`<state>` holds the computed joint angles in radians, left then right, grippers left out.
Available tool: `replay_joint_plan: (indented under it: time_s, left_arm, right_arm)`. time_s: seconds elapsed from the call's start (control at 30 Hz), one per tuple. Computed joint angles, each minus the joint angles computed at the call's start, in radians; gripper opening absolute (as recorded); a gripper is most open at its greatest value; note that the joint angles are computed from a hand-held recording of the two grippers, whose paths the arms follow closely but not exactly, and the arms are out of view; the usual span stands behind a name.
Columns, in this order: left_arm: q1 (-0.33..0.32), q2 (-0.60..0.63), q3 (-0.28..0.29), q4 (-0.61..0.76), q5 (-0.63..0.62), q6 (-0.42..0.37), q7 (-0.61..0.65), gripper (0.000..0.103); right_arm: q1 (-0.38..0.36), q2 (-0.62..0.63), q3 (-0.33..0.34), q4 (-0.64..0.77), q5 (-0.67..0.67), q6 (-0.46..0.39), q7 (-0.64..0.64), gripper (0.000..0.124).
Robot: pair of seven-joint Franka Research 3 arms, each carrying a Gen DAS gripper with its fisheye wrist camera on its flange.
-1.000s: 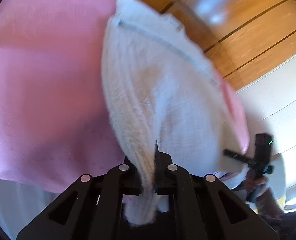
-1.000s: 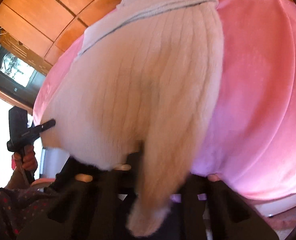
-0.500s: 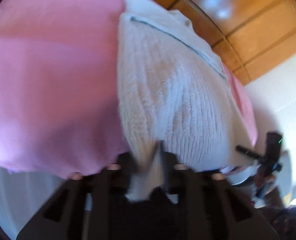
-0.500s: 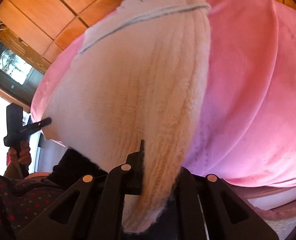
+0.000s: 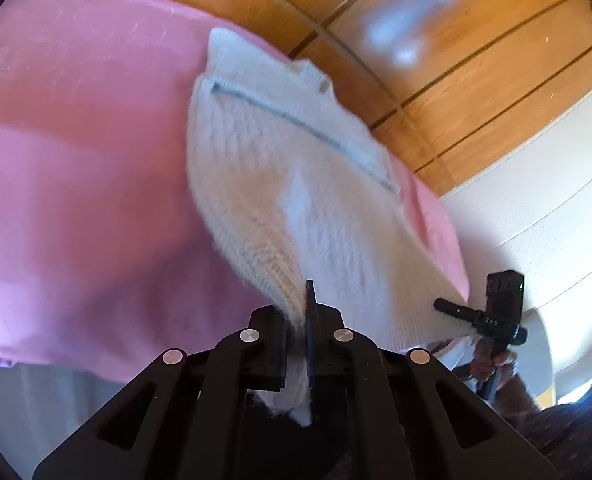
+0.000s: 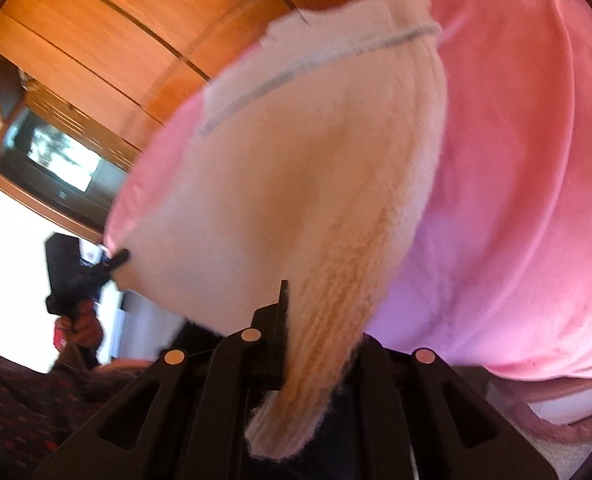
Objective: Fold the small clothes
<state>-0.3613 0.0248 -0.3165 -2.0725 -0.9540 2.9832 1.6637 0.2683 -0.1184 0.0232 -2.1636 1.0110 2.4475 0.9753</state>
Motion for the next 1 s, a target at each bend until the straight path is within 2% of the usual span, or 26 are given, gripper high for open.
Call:
replay_joint_plan:
  time_s: [0.07,0.17,0.37,0.47,0.5,0.57,0.63,0.7,0.73,0.77,0.8,0.83,0.87,0.9,0.93,0.97,1.0]
  left_arm:
    - [0.008,0.026,-0.001,0.045,-0.038,0.002,0.043,0.005]
    - [0.027,0.080,-0.006,0.117,0.020,0.008,0.018,0.006]
    - [0.107,0.129,-0.042,0.202,-0.012,0.006,0.064,0.005]
    - [0.108,0.201,-0.012,0.281,0.130,-0.005,-0.086,0.005]
    - [0.086,0.236,0.026,0.318,0.230,-0.018,-0.184,0.006]
    - [0.080,0.296,0.053,0.392,0.321,-0.046,-0.269,0.006]
    - [0.048,0.372,0.114,0.498,0.443,-0.098,-0.404,0.006]
    - [0.042,0.427,0.143,0.582,0.517,-0.153,-0.492,0.006]
    - [0.031,0.461,0.170,0.637,0.561,-0.192,-0.557,0.005]
    - [0.031,0.496,0.180,0.686,0.589,-0.201,-0.596,0.005]
    - [0.032,0.518,0.190,0.715,0.613,-0.212,-0.636,0.009]
    - [0.028,0.528,0.205,0.729,0.642,-0.224,-0.681,0.022]
    - [0.003,0.532,0.254,0.739,0.699,-0.244,-0.765,0.032]
    - [-0.014,0.523,0.285,0.725,0.746,-0.245,-0.821,0.050]
    - [-0.030,0.501,0.313,0.688,0.795,-0.227,-0.871,0.055]
    - [-0.023,0.485,0.307,0.657,0.811,-0.204,-0.874,0.056]
    - [0.006,0.452,0.269,0.598,0.807,-0.179,-0.835,0.056]
  right_arm:
    - [-0.003,0.010,-0.009,0.024,0.037,0.000,-0.024,0.007]
    - [-0.008,0.036,-0.009,0.061,0.073,0.021,-0.032,0.007]
    - [-0.028,0.117,0.003,0.156,0.071,0.076,0.006,0.007]
    - [-0.048,0.183,0.008,0.230,0.063,0.089,0.046,0.007]
    - [-0.051,0.210,0.014,0.263,0.050,0.100,0.070,0.007]
    - [-0.064,0.259,0.023,0.321,0.022,0.102,0.101,0.007]
    - [-0.078,0.313,0.034,0.389,-0.002,0.098,0.136,0.007]
    - [-0.090,0.365,0.044,0.454,-0.034,0.104,0.181,0.008]
    - [-0.099,0.382,0.051,0.475,-0.037,0.109,0.188,0.012]
    - [-0.106,0.397,0.059,0.495,-0.035,0.121,0.191,0.026]
    - [-0.116,0.407,0.067,0.506,-0.024,0.137,0.186,0.042]
    - [-0.126,0.402,0.077,0.497,0.007,0.186,0.169,0.073]
    - [-0.134,0.395,0.086,0.487,0.039,0.229,0.151,0.077]
    - [-0.147,0.391,0.090,0.483,0.061,0.231,0.141,0.077]
    - [-0.146,0.394,0.092,0.486,0.058,0.237,0.153,0.079]
    - [-0.151,0.374,0.092,0.458,0.065,0.255,0.143,0.085]
    - [-0.152,0.360,0.089,0.437,0.058,0.264,0.135,0.087]
